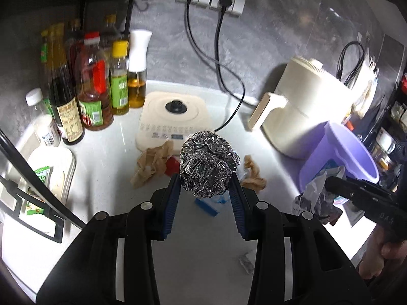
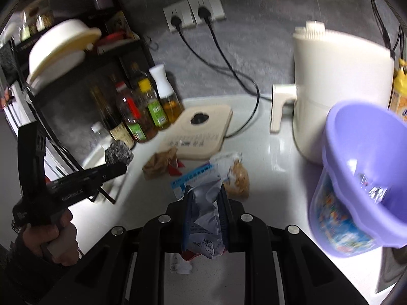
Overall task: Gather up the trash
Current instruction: 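Drop the crumpled paper into the lilac bucket with the right tool while the left holds the foil ball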
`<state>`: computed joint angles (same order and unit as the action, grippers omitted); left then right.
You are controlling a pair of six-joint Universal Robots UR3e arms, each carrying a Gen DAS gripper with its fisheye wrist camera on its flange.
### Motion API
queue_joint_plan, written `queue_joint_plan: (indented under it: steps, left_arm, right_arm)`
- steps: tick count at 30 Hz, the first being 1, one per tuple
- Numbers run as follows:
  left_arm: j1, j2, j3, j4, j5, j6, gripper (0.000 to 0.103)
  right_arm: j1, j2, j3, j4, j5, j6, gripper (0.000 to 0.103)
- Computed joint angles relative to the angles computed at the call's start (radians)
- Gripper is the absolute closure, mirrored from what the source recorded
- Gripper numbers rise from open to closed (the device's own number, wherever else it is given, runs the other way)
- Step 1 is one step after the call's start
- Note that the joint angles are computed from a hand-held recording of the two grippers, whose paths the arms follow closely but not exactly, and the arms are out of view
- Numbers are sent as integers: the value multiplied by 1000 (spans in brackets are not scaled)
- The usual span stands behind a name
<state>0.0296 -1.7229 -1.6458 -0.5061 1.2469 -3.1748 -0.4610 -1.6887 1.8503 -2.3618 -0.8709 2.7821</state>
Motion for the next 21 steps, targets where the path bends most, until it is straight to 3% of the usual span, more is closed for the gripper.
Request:
queue_joint_plan:
  steps: [6,21]
  left_arm:
    - [-69,11,56,-25,56,-37,64]
    - [-289,-160,341,-68,192,-147,64]
  right_arm:
    - [-130,-69,-40,124,124,-84,83]
    - [-423,-72,-185,387,283,-307,83]
